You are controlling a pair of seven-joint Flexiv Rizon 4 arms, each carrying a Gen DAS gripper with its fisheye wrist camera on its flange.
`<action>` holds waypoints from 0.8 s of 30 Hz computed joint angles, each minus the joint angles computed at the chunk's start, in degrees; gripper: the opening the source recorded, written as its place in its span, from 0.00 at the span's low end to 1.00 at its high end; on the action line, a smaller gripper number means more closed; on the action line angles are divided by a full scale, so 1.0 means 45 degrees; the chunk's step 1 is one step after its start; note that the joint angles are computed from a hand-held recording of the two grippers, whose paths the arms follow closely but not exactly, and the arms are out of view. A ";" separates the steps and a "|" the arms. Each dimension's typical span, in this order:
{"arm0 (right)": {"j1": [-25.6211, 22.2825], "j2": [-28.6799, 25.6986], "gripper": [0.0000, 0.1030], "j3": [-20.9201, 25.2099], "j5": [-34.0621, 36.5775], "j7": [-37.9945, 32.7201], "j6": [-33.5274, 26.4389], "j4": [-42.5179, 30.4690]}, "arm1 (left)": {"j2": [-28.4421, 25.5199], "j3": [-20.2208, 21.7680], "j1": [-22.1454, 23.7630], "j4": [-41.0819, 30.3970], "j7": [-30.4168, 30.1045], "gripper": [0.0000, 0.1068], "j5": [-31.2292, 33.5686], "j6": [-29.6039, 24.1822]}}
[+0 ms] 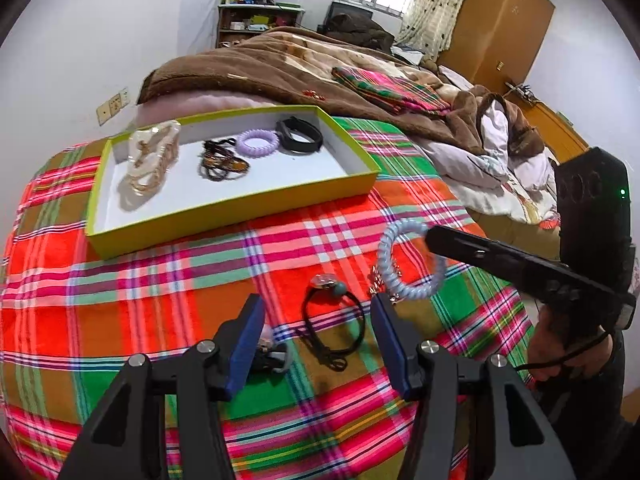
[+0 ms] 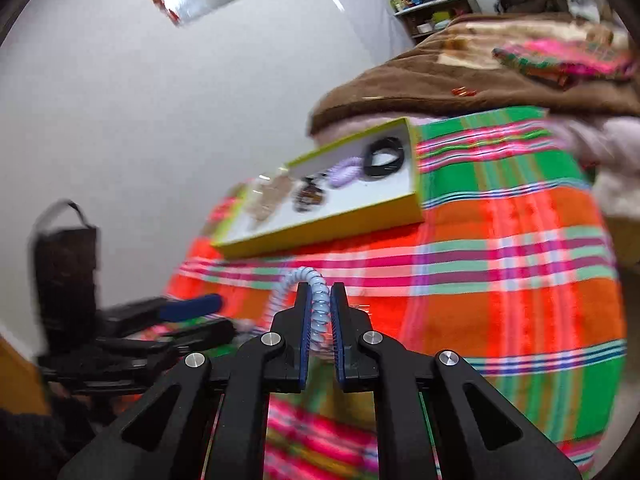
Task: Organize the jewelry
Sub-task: 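Close the left tool on the gold ornate hairpin while the right tool holds the coil bracelet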
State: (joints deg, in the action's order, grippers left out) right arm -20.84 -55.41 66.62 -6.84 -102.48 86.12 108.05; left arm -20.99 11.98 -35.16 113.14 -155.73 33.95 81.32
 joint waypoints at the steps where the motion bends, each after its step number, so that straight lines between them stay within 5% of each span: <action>1: 0.0065 0.0116 0.09 -0.0109 -0.0042 0.0102 0.0118 0.0041 | 0.0056 0.0179 -0.0128 0.0001 -0.0244 0.53 0.0133 -0.0026; 6: 0.0288 0.0825 0.09 -0.0816 -0.0107 0.0777 0.1336 0.0427 | -0.0022 -0.0200 0.0193 -0.0115 0.0078 0.53 0.0040 -0.0094; 14: 0.0438 0.2272 0.09 -0.2199 -0.0693 0.1976 0.3291 0.1556 | -0.1207 -0.1062 0.0539 -0.1028 0.2666 0.53 -0.1819 0.0180; 20: 0.0128 0.2419 0.09 -0.2600 -0.1378 0.2779 0.3990 0.2101 | -0.1927 0.0030 -0.0785 -0.2508 0.2830 0.53 -0.1913 -0.1500; 24: 0.0237 0.2424 0.09 -0.3012 -0.1879 0.3298 0.4364 0.2240 | -0.2209 -0.0343 -0.0590 -0.3021 0.3041 0.50 -0.1821 -0.2246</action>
State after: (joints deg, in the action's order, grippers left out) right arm -19.77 -44.50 53.06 -15.29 -87.64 105.75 118.13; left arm -30.92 10.44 -37.81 99.55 -142.04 25.76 71.21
